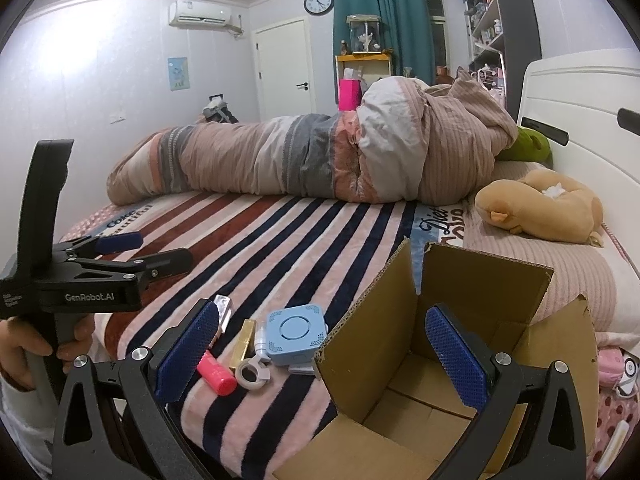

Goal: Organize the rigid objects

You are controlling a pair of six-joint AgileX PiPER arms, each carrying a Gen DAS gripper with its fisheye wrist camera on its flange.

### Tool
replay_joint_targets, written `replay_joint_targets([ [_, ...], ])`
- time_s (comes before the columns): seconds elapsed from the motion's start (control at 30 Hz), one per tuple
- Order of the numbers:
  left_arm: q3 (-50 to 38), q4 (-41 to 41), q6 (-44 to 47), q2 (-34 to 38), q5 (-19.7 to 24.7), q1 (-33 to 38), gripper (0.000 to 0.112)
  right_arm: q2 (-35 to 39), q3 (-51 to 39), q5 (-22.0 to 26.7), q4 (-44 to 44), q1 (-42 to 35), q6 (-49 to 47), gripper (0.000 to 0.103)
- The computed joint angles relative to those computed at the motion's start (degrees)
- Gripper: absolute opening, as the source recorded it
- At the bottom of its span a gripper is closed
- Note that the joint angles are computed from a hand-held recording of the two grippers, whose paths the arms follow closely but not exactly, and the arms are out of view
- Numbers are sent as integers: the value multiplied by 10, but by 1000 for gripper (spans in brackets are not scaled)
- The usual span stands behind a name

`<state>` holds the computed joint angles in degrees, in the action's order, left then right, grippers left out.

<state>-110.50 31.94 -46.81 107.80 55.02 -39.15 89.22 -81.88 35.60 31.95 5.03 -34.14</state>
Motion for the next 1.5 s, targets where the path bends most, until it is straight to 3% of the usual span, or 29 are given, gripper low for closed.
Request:
replay_joint_targets([
  [1.1,9,2,-7,-5,-9,-2,103,-4,8,0,-7,-4,-1,103],
  [1.2,24,2,-7,-15,-27,4,103,-6,4,-8,-40,8,26,103],
  [1.43,141,-24,9,-74,-135,60,103,4,-31,-27,-117,78,53,102],
  [1.5,169,-18,4,-87,-145,77,103,31,-65,6,-85,96,8,92],
])
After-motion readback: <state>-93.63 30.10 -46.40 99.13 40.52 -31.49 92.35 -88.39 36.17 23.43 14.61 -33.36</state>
